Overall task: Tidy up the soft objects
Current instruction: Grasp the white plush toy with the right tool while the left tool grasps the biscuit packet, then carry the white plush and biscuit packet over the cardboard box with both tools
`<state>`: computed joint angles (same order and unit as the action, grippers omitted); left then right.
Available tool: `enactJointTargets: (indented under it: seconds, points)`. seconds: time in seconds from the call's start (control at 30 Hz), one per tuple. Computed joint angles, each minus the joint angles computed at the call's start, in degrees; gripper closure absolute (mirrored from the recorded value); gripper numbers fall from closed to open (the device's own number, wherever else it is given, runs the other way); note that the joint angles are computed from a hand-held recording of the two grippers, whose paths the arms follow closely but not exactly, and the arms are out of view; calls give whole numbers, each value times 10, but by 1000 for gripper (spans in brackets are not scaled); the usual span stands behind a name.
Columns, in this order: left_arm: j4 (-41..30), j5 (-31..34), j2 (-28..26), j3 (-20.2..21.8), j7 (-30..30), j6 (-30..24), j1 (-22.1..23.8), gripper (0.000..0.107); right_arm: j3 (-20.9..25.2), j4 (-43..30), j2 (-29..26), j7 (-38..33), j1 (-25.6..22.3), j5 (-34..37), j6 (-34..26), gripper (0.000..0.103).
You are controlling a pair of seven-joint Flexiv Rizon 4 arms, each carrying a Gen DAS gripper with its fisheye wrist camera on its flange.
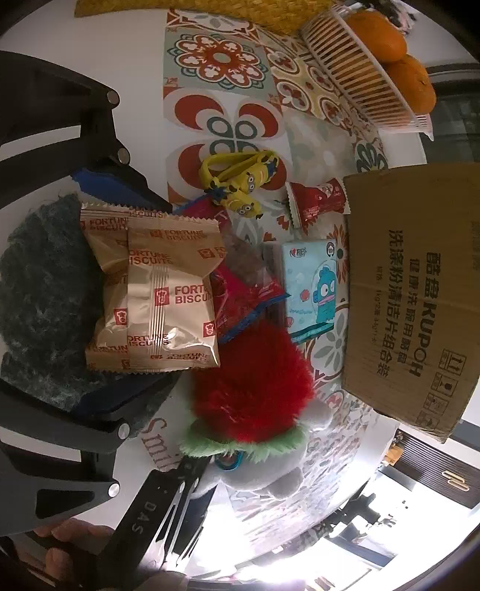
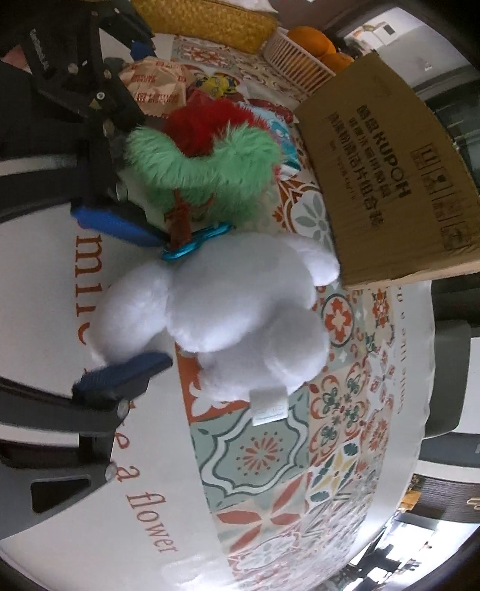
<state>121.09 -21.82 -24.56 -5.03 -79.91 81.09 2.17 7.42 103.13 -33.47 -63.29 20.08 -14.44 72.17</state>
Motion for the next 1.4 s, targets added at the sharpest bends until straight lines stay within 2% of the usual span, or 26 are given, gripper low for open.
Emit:
enactJointTargets:
  seconds: [0.03,0.1,0.17,0.27,0.4,0.5,0.6,0.87,1.03,1.3,1.4]
  points:
    - [8,-13,4,-17,10,5,13,41,-4,4,2,2,3,-3,2,59]
    - [18,-38,8,-46,30,10,34,49,18,1,3,-12,-13,14,-3,66]
    - [22,-45,13,-45,32,13,30,52,24,3,6,-17,-17,24,0,70]
    - [27,-42,21,-32,26,16,17,58,6,21,18,-4,-3,16,15,74]
    - [49,-64,37,-50,41,31,26,59,-11,46,36,14,12,-1,42,76]
    - [55,-61,43,-43,37,42,19,60,-20,60,47,30,20,-13,58,77]
    - [70,-85,58,-71,57,57,39,60,-26,73,58,43,26,-25,73,78]
    - [73,-83,83,-62,65,74,27,60,-38,101,86,71,34,-48,114,80]
    - [70,-89,95,-64,81,80,29,60,-80,122,105,104,64,-83,153,80]
    - [59,-88,111,-50,100,91,18,60,-100,123,124,125,75,-110,183,80]
    - [52,-94,115,-55,114,91,24,60,-123,124,131,137,93,-124,198,80]
